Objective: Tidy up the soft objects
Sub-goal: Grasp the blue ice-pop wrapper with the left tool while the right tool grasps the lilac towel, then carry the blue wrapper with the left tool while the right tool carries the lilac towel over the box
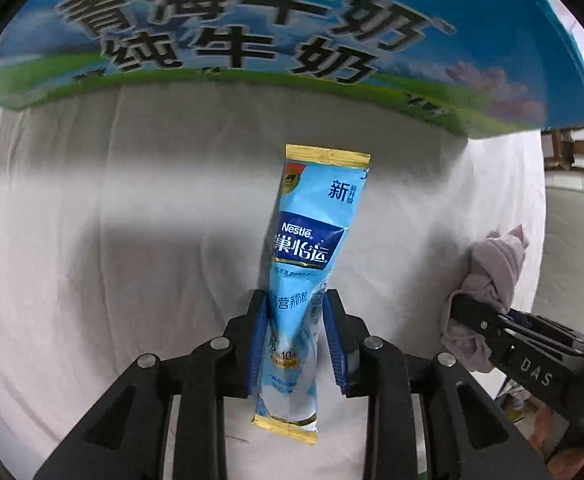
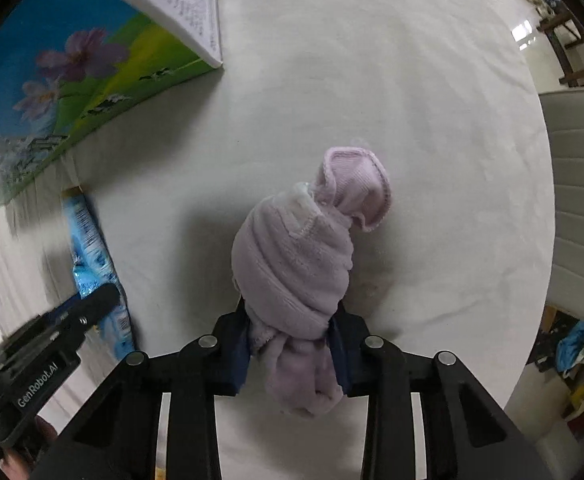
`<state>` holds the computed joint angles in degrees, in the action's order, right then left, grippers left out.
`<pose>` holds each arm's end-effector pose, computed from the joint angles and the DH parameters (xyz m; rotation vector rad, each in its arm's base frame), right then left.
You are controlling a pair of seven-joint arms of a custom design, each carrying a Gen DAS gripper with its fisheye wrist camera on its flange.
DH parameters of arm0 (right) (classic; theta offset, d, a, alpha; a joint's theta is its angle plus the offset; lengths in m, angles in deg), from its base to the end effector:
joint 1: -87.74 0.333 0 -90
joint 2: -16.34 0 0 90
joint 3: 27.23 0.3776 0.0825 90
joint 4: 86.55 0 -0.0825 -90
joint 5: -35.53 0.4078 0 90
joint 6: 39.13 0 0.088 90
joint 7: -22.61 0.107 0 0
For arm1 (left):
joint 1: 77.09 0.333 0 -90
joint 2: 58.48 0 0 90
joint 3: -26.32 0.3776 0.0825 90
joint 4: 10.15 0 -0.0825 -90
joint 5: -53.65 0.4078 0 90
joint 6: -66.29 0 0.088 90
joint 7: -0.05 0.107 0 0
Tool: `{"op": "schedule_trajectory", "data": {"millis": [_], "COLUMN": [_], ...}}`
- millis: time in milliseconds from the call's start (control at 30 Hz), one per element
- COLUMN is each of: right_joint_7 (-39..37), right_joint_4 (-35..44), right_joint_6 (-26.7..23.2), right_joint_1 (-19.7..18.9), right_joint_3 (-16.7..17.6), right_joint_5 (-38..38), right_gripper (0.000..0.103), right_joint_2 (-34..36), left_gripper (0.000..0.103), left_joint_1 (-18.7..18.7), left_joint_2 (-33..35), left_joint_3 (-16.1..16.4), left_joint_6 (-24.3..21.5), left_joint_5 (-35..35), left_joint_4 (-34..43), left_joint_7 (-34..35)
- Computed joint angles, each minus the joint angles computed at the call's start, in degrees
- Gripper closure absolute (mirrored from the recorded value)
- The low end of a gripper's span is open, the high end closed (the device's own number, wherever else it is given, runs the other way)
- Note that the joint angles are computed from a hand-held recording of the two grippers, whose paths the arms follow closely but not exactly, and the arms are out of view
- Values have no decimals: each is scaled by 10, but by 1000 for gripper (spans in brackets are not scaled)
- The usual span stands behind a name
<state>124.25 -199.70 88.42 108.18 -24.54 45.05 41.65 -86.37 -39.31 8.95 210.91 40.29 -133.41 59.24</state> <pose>0.5823 0.2527 0.2675 2.2243 -2.0451 -0.3250 0.5474 -0.2656 0.2945 2.3332 -1.7594 0.1608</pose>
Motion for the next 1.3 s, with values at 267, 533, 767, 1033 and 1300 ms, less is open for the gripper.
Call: {"op": "schedule_trajectory", "data": {"millis": [267, 533, 767, 1033, 1300], "right_joint_7": [3, -60, -102, -134, -130], "right_joint_4": [-22, -59, -71, -28, 49], "right_joint_6": [15, 14, 22, 33, 30], "right_joint_1": [11, -5, -8, -3, 5], "right_joint_3": [12, 21, 27, 34, 30], "right_joint_5": [10, 43, 67, 97, 64], "right_gripper": [73, 73, 74, 74, 74], "right_joint_2": [-25, -90, -148, -194, -143], "left_gripper": [92, 93, 94, 97, 64], "left_joint_1": [1, -10, -31, -37, -34], "left_joint_2": [-54, -126, -202, -264, -207], "left_joint_3": [-7, 5, 33, 59, 83], "left_joint_6": [38, 76, 111, 143, 119], "left_joint_5": [-19, -75, -51, 60, -69], "left_joint_4": [-56, -117, -140, -109, -97], "left_joint_7": [14, 37, 15, -45, 43]}}
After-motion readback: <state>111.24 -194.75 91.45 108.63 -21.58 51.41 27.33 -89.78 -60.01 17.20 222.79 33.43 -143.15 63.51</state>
